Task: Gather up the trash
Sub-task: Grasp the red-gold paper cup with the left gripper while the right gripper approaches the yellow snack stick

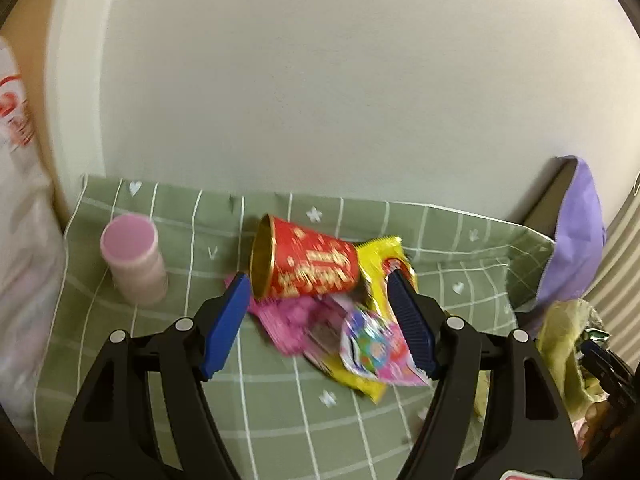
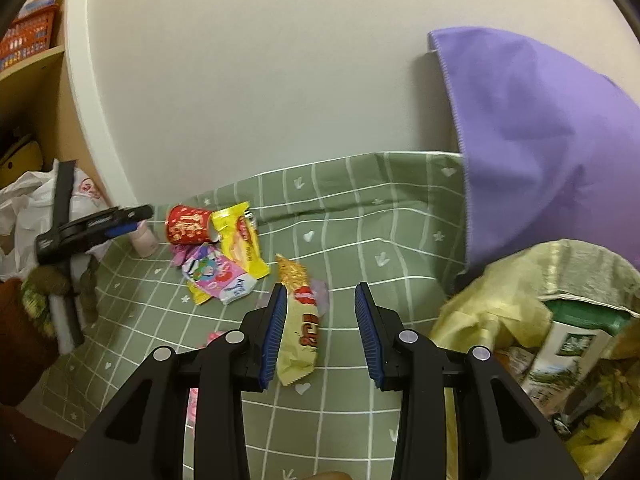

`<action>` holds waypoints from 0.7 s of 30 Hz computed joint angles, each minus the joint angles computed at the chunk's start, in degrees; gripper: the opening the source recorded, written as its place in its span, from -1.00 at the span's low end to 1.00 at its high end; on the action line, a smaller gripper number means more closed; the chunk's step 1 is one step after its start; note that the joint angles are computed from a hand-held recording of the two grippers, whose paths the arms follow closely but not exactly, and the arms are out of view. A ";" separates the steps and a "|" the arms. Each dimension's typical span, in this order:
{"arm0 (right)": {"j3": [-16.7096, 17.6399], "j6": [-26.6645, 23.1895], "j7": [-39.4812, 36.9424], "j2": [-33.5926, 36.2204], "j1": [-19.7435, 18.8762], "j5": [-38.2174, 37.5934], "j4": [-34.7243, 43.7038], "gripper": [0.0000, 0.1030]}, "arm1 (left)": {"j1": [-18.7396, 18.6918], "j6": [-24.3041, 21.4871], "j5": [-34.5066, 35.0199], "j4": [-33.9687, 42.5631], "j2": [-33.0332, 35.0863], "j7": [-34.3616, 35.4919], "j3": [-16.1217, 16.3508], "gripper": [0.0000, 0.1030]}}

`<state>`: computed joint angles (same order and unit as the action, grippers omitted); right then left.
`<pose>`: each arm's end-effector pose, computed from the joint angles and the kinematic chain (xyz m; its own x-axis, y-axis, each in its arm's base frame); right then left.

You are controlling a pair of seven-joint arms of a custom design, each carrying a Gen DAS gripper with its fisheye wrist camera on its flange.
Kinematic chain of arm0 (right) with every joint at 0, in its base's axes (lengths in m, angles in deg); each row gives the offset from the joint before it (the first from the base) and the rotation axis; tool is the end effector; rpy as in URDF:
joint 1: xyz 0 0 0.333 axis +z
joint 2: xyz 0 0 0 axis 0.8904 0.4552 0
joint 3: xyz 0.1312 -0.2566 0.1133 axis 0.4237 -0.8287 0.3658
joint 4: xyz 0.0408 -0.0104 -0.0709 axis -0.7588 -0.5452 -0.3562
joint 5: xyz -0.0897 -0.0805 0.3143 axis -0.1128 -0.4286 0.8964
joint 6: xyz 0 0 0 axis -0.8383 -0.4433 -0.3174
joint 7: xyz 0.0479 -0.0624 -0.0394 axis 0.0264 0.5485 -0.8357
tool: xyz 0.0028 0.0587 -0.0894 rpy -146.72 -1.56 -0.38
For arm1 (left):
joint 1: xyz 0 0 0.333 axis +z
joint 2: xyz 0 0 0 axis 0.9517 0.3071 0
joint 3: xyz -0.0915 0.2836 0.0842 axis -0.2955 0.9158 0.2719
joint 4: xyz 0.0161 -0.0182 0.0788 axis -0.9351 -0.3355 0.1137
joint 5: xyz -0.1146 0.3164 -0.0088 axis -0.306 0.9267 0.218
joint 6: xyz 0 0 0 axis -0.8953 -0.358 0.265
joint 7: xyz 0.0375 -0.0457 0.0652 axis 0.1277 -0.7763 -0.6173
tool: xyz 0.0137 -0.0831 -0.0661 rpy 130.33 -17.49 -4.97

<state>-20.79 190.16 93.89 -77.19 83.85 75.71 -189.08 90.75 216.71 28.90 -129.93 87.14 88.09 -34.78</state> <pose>0.4386 0.0933 0.4642 0.2166 -0.9602 -0.1767 -0.6599 -0.0106 -0.7513 0.5286 -0.1374 0.4264 -0.0867 -0.9401 0.3296 -0.6851 -0.1840 -0.7049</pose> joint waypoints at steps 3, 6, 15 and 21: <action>0.97 -2.01 5.08 1.89 -1.90 -6.55 0.66 -0.35 | 2.24 -4.79 -0.60 5.05 4.71 3.91 -3.22 0.30; 2.28 -2.39 12.84 3.56 -3.89 -14.83 0.66 -0.35 | 2.71 -9.42 -4.06 9.51 8.81 7.54 -4.93 0.15; 2.48 -5.92 25.02 5.69 -5.46 -28.48 -0.25 -0.35 | 11.42 -13.57 -15.81 10.90 12.67 20.86 -19.17 -0.88; 2.02 -6.58 23.54 6.55 -4.73 -26.23 0.40 -0.35 | 26.43 -10.07 -21.03 2.08 7.18 27.96 -37.53 -0.93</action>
